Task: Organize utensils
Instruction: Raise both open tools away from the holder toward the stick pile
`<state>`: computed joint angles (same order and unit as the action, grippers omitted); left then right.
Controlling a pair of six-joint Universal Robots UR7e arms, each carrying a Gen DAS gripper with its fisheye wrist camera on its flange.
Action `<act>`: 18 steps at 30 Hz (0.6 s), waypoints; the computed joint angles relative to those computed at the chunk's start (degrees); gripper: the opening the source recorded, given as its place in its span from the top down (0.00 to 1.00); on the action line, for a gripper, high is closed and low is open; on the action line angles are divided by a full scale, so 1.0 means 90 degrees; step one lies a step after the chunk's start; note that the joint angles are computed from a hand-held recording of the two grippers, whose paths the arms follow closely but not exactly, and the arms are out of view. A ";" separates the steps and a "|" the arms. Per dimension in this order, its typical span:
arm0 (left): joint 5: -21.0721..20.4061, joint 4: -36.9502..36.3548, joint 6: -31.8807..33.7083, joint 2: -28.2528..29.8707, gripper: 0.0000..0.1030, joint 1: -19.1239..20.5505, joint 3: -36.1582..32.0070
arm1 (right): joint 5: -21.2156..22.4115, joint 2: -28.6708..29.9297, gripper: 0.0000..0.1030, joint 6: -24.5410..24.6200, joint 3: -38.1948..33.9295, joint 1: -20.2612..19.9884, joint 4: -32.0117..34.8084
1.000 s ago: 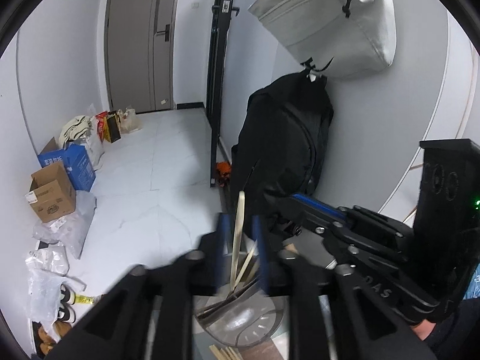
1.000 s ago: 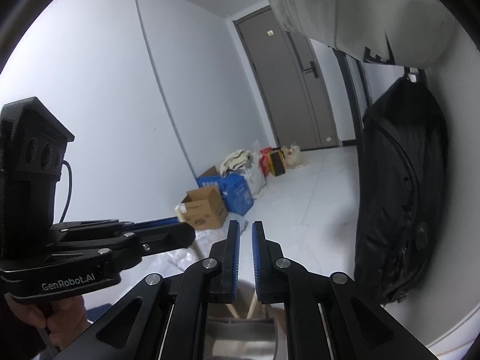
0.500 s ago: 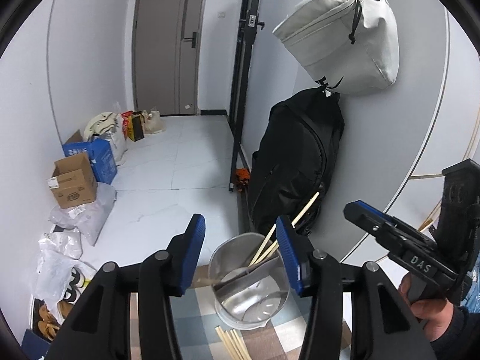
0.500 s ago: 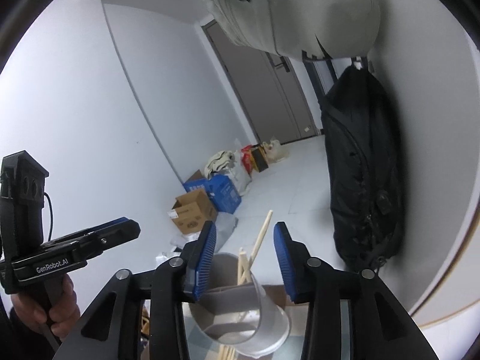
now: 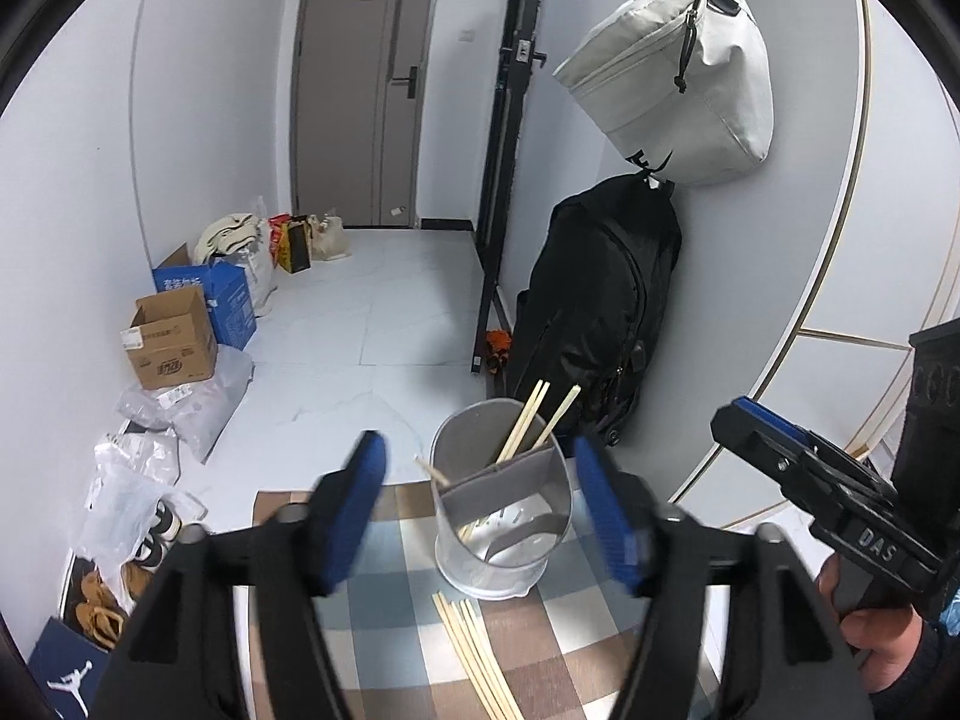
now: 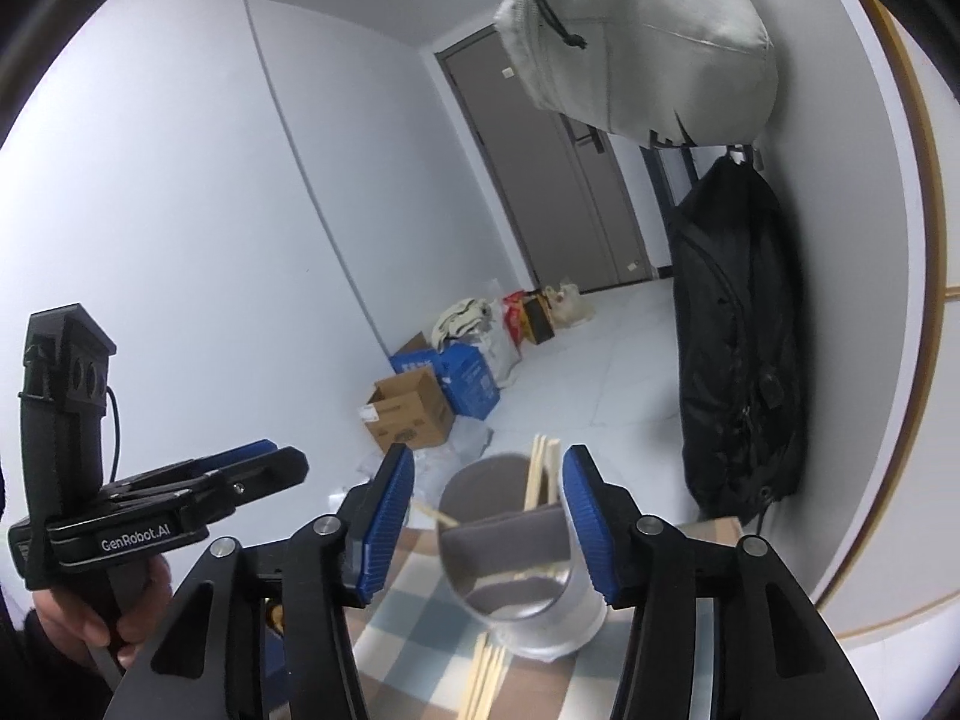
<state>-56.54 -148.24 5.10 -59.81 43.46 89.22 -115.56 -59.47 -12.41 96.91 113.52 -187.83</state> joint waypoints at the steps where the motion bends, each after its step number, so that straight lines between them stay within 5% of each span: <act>1: 0.0036 -0.0157 0.0006 -0.0053 0.38 -0.0008 0.0124 | -0.0018 -0.0012 0.42 0.0004 0.0053 0.0024 -0.0007; 10: 0.0348 -0.0485 -0.0553 -0.0375 0.28 0.0096 0.1005 | -0.0230 -0.0115 0.25 0.0427 0.0758 0.0059 0.0048; 18: 0.0397 -0.0223 -0.0990 -0.0487 0.27 0.0372 0.1502 | -0.0515 -0.0028 0.23 0.0921 0.1171 -0.0086 0.0548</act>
